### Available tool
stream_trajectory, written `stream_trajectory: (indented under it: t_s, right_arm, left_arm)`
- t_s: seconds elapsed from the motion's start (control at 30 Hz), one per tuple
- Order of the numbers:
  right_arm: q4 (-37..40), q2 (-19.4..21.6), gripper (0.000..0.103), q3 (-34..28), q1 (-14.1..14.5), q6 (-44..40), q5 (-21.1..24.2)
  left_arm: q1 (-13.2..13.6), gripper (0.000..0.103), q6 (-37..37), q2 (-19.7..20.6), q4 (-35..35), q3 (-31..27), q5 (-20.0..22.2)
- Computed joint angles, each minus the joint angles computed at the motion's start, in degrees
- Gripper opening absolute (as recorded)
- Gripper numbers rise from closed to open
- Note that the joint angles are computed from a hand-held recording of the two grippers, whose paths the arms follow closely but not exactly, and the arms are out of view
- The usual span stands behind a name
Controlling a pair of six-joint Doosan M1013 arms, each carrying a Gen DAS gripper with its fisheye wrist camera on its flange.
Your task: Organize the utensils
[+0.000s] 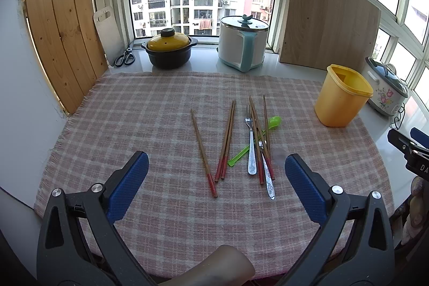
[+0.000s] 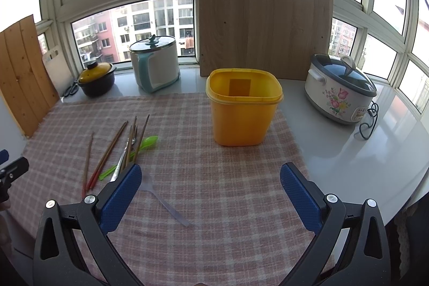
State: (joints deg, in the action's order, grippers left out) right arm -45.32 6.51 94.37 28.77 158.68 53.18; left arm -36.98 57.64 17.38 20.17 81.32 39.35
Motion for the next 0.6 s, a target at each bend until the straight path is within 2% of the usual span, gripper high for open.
stream_trajectory:
  t_s: [0.6]
  right_arm:
    - [0.70,0.05,0.102,-0.01,-0.04,-0.14,0.22]
  left_arm:
    - [-0.11,0.103,0.15,-0.04,-0.24,0.05,0.26]
